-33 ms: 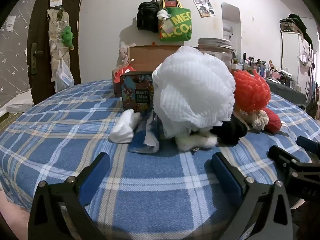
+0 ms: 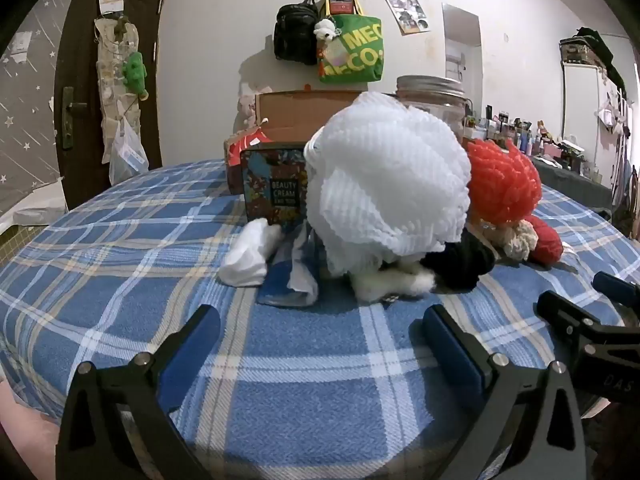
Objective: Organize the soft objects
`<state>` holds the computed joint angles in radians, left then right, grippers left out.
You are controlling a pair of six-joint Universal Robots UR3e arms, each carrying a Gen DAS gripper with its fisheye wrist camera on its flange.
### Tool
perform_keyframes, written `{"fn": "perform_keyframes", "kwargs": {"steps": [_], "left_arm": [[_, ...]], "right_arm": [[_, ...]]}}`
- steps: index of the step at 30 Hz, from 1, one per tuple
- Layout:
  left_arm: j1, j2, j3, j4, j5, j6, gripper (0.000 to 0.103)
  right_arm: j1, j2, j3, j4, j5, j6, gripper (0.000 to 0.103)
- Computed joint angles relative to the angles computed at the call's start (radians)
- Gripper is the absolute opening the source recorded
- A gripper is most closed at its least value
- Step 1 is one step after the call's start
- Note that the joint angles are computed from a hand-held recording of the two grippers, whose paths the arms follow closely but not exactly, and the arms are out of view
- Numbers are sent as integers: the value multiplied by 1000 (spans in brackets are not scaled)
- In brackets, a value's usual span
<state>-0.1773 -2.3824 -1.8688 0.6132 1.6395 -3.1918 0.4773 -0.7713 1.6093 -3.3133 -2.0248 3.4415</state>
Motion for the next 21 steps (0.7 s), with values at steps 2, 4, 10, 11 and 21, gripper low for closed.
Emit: {"fn": "perform_keyframes", "kwargs": {"steps": [2,4,10,11,21], "left_arm": [[-1,-1,2,0,4,5,103],[-2,-3,2,3,6,6,103],[-2,-2,2,3,5,6,103],[-2,-3,2,4,5,6,103],[-2,-2,2,2,5,6,103]], "right_arm": [[-1,0,1,-3,2,2,103],[0,1,3,-7,1,2,103],[-1,-1,-1,6,4,3,103],[-1,-1,-1,6,4,3,103],[2,1,-1,4,0,4,103]]}}
